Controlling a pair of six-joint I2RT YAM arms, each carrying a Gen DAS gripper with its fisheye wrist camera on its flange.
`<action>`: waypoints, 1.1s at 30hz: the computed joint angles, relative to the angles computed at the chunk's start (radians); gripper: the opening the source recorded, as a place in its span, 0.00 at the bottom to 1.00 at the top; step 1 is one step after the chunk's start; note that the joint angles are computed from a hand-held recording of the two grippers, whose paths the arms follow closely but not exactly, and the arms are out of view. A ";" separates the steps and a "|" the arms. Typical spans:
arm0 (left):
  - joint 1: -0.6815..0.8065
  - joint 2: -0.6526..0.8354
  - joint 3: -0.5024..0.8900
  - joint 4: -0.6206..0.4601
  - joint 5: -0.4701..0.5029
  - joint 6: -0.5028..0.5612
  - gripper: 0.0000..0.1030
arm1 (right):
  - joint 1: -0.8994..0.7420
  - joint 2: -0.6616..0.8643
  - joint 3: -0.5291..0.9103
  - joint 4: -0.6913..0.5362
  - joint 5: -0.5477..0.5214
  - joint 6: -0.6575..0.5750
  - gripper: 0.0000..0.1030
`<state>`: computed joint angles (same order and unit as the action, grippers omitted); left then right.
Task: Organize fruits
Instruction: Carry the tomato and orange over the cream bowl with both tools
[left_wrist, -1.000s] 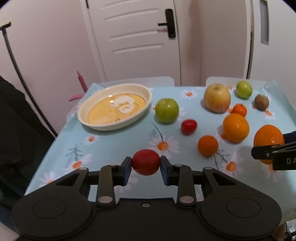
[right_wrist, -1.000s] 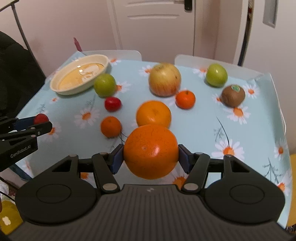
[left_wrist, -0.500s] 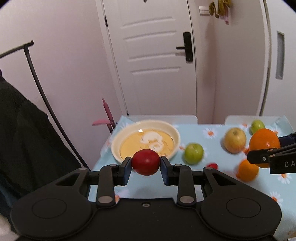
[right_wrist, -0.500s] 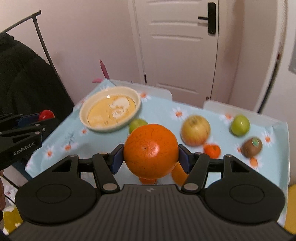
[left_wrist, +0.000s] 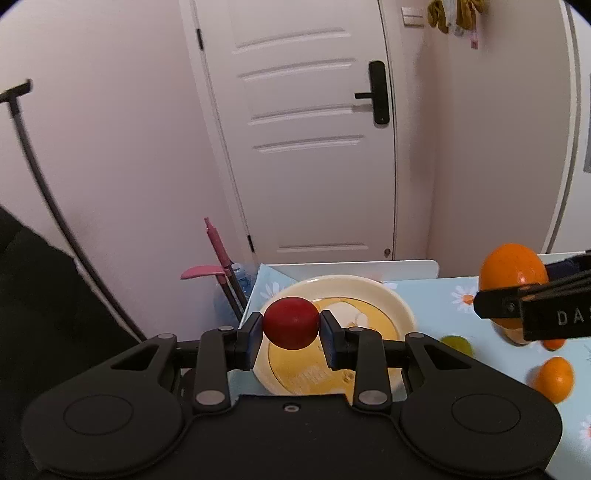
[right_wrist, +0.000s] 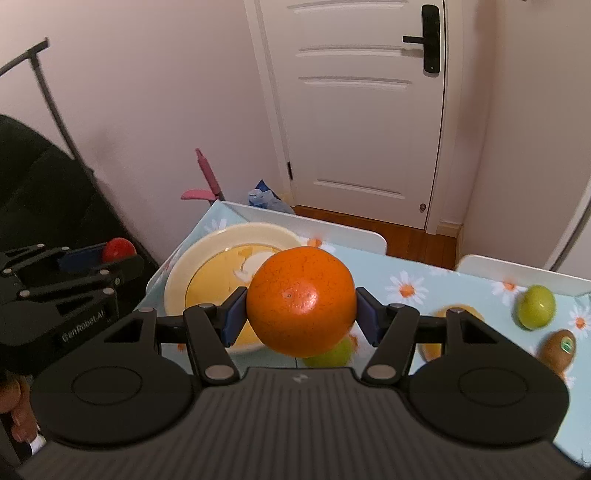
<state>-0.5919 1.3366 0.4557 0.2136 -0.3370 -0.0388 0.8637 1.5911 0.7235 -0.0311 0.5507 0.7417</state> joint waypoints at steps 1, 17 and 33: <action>0.028 0.034 0.015 0.021 0.029 0.024 0.36 | -0.019 0.039 0.030 0.010 -0.010 -0.005 0.74; 0.227 0.630 0.362 0.184 0.309 0.297 0.36 | -0.152 0.416 0.344 0.000 -0.048 0.047 0.74; 0.243 0.775 0.469 0.218 0.381 0.364 0.97 | -0.191 0.433 0.352 -0.017 -0.076 0.060 0.74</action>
<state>-0.3486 2.1119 0.9247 0.4320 0.0441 0.3249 0.6728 2.0240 1.0754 -0.0483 0.4746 0.8013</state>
